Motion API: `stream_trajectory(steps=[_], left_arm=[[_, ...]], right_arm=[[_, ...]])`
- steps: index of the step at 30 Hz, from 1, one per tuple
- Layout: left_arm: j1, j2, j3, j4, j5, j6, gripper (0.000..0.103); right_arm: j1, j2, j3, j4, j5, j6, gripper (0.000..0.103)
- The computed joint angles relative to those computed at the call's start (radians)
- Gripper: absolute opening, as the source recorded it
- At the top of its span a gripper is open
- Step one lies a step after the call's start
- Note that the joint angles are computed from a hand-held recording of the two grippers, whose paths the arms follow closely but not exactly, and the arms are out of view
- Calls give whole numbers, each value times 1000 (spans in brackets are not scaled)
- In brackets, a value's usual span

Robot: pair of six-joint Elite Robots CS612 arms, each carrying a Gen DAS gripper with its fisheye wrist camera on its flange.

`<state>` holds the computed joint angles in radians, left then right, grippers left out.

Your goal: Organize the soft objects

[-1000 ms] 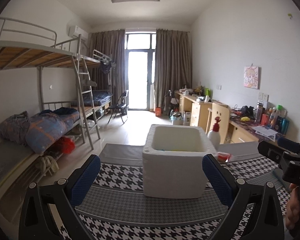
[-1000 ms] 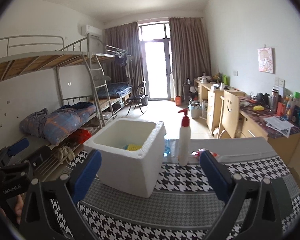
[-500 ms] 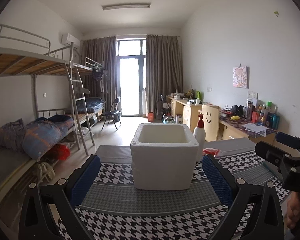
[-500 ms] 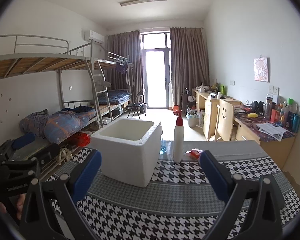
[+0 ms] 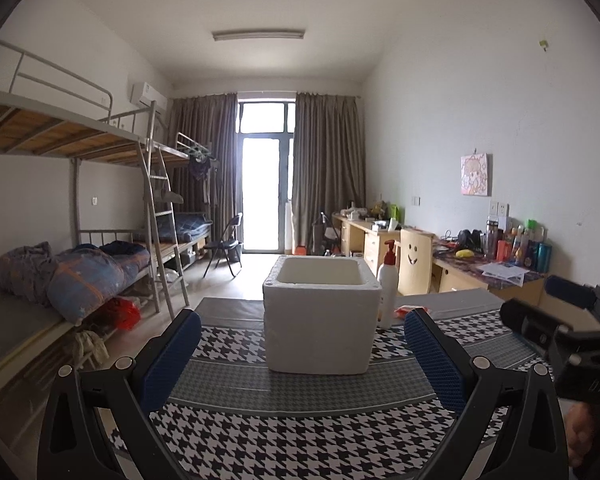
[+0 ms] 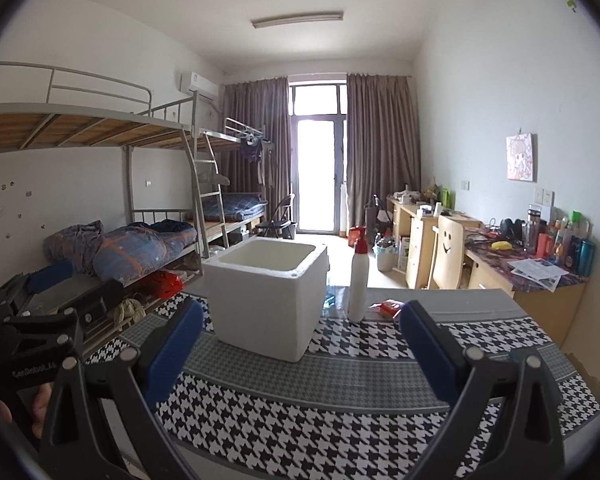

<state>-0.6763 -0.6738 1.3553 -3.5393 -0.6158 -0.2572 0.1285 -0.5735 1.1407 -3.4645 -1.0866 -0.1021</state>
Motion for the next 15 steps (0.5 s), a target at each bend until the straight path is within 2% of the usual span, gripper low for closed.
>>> stream_trajectory(steps=[6, 15], left_arm=[[-11, 9, 6, -59, 32, 28, 102], [-15, 1, 34, -38, 24, -37, 102]], right_arm=[[-1, -2, 33, -52, 4, 7, 100], [0, -6, 63, -94, -6, -7, 100]])
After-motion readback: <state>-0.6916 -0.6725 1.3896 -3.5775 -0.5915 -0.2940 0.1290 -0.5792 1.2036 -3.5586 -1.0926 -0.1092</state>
